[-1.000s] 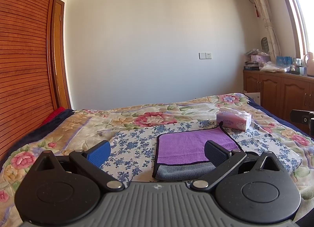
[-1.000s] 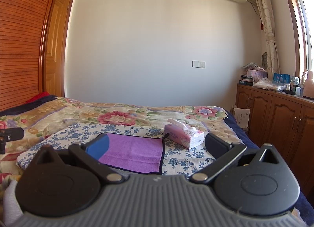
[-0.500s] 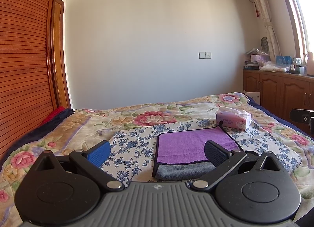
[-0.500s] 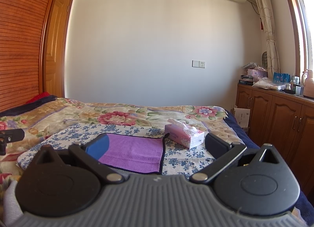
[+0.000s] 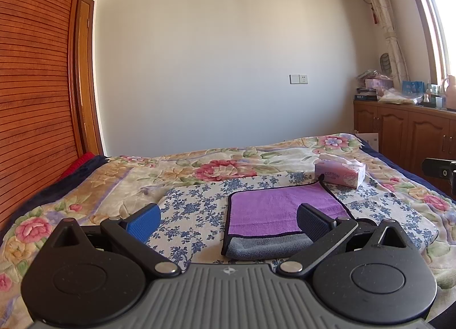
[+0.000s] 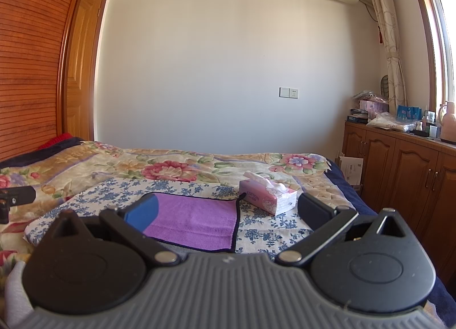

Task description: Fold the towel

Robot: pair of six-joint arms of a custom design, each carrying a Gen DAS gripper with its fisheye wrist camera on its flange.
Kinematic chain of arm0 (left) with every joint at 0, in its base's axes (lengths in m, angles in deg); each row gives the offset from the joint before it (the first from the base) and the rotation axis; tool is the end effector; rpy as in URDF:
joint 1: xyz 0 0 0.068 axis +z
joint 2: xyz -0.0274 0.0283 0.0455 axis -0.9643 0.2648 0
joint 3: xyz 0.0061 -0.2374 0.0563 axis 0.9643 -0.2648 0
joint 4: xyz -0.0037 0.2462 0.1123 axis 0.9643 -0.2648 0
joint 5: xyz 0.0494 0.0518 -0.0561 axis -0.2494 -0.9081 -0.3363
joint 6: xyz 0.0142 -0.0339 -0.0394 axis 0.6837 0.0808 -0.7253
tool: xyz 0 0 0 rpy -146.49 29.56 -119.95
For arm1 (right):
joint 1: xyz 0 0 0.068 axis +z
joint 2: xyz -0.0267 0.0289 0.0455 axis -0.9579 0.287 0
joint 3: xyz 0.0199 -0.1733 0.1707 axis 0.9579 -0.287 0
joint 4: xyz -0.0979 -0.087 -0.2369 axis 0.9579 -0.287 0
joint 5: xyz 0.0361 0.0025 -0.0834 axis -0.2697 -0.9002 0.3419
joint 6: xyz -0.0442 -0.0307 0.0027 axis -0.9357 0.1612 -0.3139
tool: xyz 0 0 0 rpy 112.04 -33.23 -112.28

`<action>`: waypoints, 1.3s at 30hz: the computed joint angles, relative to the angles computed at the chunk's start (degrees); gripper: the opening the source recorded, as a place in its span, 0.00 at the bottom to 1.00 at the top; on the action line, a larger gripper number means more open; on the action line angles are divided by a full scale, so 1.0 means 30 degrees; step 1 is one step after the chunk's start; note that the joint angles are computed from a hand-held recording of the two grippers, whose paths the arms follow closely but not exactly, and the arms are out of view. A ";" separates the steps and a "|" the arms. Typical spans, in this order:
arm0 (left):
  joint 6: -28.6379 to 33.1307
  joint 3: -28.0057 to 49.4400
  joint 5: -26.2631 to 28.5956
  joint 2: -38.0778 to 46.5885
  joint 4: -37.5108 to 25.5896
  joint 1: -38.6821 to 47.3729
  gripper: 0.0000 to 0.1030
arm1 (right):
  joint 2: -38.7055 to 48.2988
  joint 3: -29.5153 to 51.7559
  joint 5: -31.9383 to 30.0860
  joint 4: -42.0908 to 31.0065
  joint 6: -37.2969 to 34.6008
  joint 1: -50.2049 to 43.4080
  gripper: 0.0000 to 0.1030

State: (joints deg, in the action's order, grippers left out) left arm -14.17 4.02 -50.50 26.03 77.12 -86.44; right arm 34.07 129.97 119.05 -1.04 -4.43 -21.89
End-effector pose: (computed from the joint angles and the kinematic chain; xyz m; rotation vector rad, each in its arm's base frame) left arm 0.2039 -0.0357 0.2507 0.0935 1.8299 0.0584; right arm 0.2229 0.2368 0.2328 -0.0550 1.7435 0.0016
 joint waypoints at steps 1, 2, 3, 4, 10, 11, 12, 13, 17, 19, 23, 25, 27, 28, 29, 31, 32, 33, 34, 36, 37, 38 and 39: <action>0.0019 -0.0047 0.0093 -0.0011 0.0023 0.0101 1.00 | -0.0008 0.0000 0.0001 -0.0009 -0.0002 0.0005 1.00; -0.0004 0.0009 -0.0031 -0.0003 -0.0019 -0.0026 1.00 | 0.0011 0.0017 0.0011 -0.0019 0.0020 0.0006 1.00; -0.0005 -0.0007 -0.0026 -0.0007 0.0002 -0.0024 1.00 | 0.0011 0.0017 0.0011 -0.0019 0.0020 0.0006 1.00; 0.0005 -0.0055 0.0078 -0.0028 0.0024 0.0071 1.00 | 0.0013 0.0019 0.0014 -0.0026 0.0026 0.0016 1.00; 0.0029 -0.0050 0.0029 0.0006 0.0059 0.0039 1.00 | 0.0023 0.0034 0.0031 -0.0032 0.0029 0.0032 1.00; 0.0012 0.0025 -0.0081 0.0031 -0.0002 -0.0068 1.00 | 0.0023 0.0034 0.0031 -0.0032 0.0029 0.0032 1.00; 0.0014 0.0004 -0.0040 0.0044 0.0023 -0.0017 1.00 | 0.0006 0.0014 0.0012 0.0001 0.0011 0.0013 1.00; 0.0009 0.0006 0.0003 0.0058 0.0021 0.0024 1.00 | 0.0000 0.0012 -0.0023 -0.0005 0.0005 -0.0019 1.00; 0.0043 0.0023 -0.0024 0.0046 0.0004 -0.0026 1.00 | -0.0077 -0.0027 -0.0111 -0.0030 -0.0020 -0.0115 1.00; 0.0043 0.0020 0.0028 0.0071 0.0012 0.0039 1.00 | -0.0116 -0.0067 -0.0182 0.0011 -0.0048 -0.0171 1.00; 0.0034 0.0076 0.0046 0.0135 -0.0061 0.0065 1.00 | 0.0155 0.0141 0.0012 -0.0051 0.0097 0.0101 1.00; 0.0030 0.0143 0.0039 0.0267 -0.0069 0.0021 1.00 | 0.0367 0.0332 -0.0004 -0.0084 0.0159 0.0168 1.00; 0.0081 0.0171 0.0049 0.0443 -0.0034 0.0036 1.00 | 0.0347 0.0194 -0.0216 0.0099 0.0066 0.0022 1.00; 0.0087 0.0211 -0.0012 0.0566 -0.0007 -0.0012 1.00 | 0.0471 0.0285 -0.0270 0.0106 0.0062 0.0012 1.00; 0.0107 0.0245 -0.0055 0.0577 -0.0094 -0.0028 1.00 | 0.0460 0.0441 -0.0435 -0.0065 0.0046 -0.0120 1.00; 0.0095 0.0359 -0.0221 0.0818 -0.0132 -0.0135 1.00 | 0.0559 0.0530 -0.0569 -0.0058 0.0007 -0.0208 1.00; 0.0082 0.0570 -0.0308 0.1011 -0.0268 -0.0217 1.00 | 0.0585 0.0561 -0.0630 -0.0049 -0.0020 -0.0248 1.00; 0.0069 0.0642 -0.0296 0.1084 -0.0364 -0.0182 1.00 | 0.0591 0.0530 -0.0791 0.0007 -0.0048 -0.0380 1.00; 0.0043 0.0759 -0.0295 0.1292 -0.0381 -0.0156 1.00 | 0.0696 0.0612 -0.0890 0.0018 -0.0047 -0.0445 1.00; -0.0002 0.1076 -0.0175 0.1837 -0.0424 -0.0058 1.00 | 0.0911 0.0773 -0.1128 0.0068 -0.0073 -0.0625 1.00; 0.0003 0.1198 -0.0027 0.2089 -0.0364 0.0042 1.00 | 0.1034 0.0869 -0.1215 0.0108 -0.0119 -0.0700 1.00; 0.0035 0.1362 0.0048 0.2363 -0.0339 0.0055 1.00 | 0.1158 0.0956 -0.1329 0.0147 -0.0149 -0.0792 1.00; 0.0075 0.1499 0.0089 0.2603 -0.0317 0.0086 1.00 | 0.1284 0.1043 -0.1467 0.0175 -0.0172 -0.0892 1.00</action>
State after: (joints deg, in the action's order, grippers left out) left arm -13.94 8.52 -50.23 33.84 76.17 -86.18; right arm 37.92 133.10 114.65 -0.51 -4.95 -24.57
